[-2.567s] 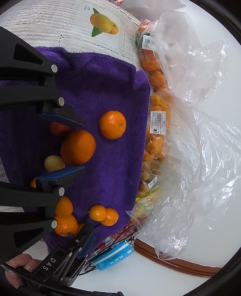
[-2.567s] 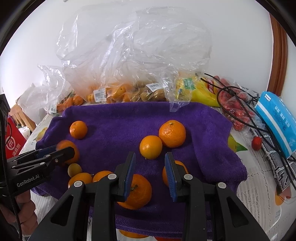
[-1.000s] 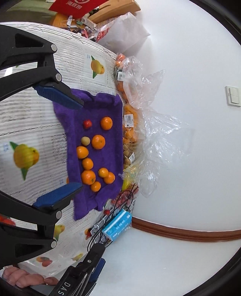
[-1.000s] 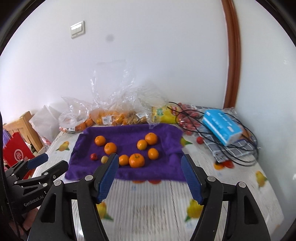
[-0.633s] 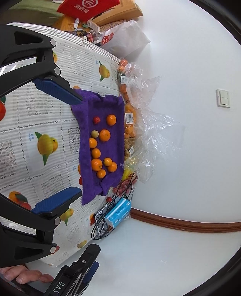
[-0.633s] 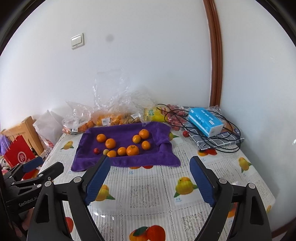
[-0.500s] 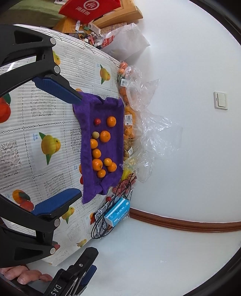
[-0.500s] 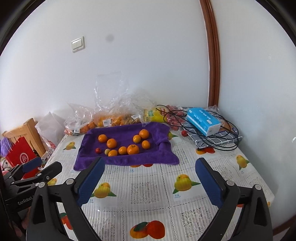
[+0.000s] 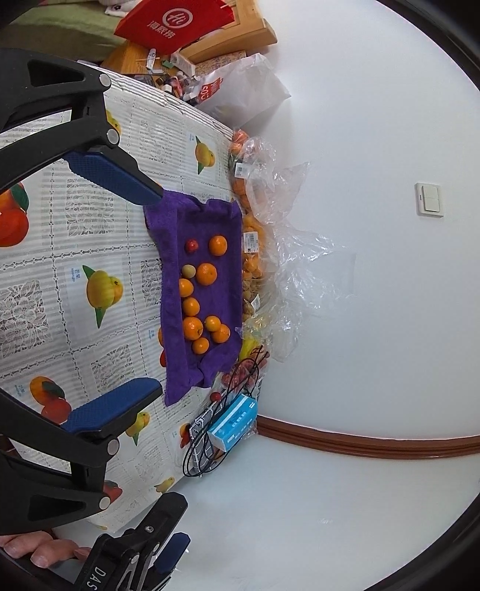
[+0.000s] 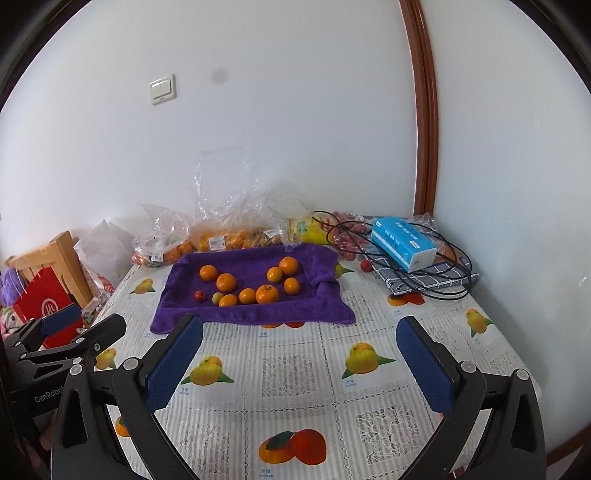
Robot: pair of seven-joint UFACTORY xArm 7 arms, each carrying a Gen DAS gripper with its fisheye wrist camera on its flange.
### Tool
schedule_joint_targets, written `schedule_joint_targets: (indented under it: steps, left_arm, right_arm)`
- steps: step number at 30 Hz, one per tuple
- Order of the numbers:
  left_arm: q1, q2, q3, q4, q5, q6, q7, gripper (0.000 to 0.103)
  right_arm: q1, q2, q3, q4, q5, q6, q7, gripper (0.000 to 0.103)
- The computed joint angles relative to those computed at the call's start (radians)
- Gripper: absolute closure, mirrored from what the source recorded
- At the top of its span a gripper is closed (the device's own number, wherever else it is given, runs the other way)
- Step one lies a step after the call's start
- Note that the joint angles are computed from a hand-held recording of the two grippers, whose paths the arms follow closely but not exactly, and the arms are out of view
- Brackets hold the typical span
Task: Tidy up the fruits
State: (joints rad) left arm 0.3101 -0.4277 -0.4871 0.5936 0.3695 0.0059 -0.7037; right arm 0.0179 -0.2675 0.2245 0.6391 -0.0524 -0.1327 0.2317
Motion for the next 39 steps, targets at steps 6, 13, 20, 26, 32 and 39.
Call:
schedule_joint_targets:
  steps: [6, 13, 20, 26, 32, 39]
  left_arm:
    - [-0.001, -0.006, -0.003, 0.002, 0.005, 0.005, -0.004, 0.008]
    - [-0.009, -0.013, 0.007, 0.001, 0.007, 0.011, -0.006, 0.008]
    - [-0.009, -0.023, 0.013, -0.002, 0.007, 0.015, -0.007, 0.008]
    - [-0.013, -0.023, 0.019, -0.001, 0.006, 0.018, -0.005, 0.008]
    - [-0.019, -0.022, 0.028, -0.002, 0.004, 0.019, 0.001, 0.008]
    - [-0.014, -0.028, 0.023, -0.005, 0.005, 0.019, -0.004, 0.008]
  right_arm:
    - [-0.018, -0.004, 0.017, -0.003, -0.004, -0.002, 0.006, 0.0]
    - [-0.01, -0.009, 0.012, -0.009, -0.004, -0.005, 0.005, 0.0]
    - [-0.015, -0.008, 0.022, -0.009, -0.001, -0.005, 0.005, 0.0]
    - [-0.003, -0.011, 0.017, -0.011, -0.002, -0.007, 0.006, 0.0]
    - [0.002, -0.014, 0.012, -0.015, 0.001, -0.008, 0.005, 0.0]
    - [0.014, -0.02, 0.001, -0.019, 0.006, -0.01, 0.001, 0.0]
